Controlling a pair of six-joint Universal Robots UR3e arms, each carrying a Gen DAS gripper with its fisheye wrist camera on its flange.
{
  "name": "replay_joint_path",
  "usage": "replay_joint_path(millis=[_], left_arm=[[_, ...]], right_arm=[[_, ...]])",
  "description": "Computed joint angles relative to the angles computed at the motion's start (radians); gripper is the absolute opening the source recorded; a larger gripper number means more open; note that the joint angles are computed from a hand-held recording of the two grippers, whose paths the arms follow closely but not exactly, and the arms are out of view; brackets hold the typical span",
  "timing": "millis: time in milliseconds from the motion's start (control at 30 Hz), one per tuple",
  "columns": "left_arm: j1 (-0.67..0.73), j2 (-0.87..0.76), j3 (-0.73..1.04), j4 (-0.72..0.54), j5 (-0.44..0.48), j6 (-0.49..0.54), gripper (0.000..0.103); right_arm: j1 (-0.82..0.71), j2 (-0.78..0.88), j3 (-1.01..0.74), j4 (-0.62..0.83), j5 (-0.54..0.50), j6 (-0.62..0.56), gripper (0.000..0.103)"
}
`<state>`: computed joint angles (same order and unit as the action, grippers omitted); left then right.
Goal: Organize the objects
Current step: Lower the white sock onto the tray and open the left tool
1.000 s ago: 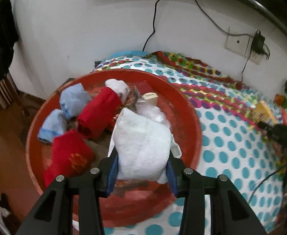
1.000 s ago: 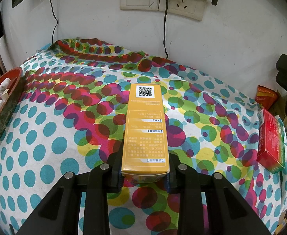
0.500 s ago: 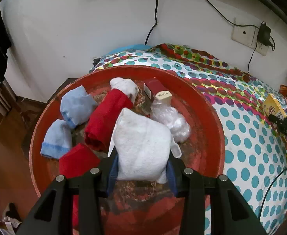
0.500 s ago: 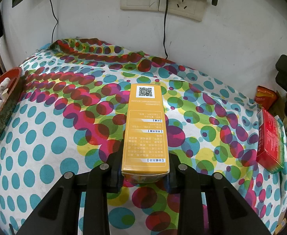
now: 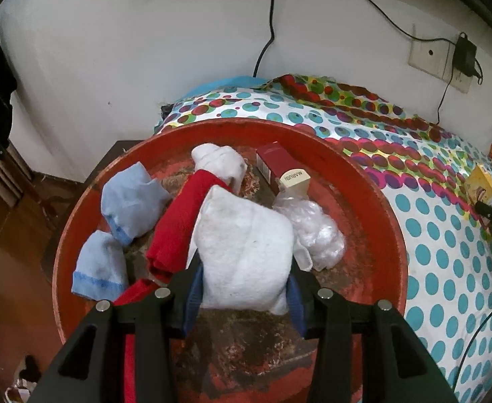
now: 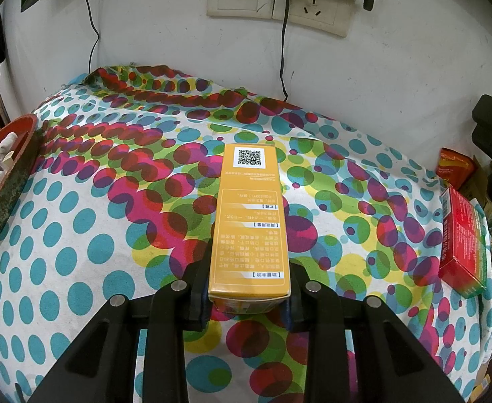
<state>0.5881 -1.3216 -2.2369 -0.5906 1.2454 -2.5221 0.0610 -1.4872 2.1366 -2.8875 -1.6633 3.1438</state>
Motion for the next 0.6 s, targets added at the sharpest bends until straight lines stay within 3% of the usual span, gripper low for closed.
replay_joint_path(millis=[433, 600], left_arm=[[0.009, -0.003, 0.023, -0.06, 0.03, 0.033, 0.055], [0.037, 0.014, 0.06, -0.17, -0.006, 0.07, 0.06]], right_arm=[[0.001, 0.002, 0.0, -0.002, -0.003, -0.002, 0.029], [0.001, 0.002, 0.001, -0.003, -0.003, -0.002, 0.029]])
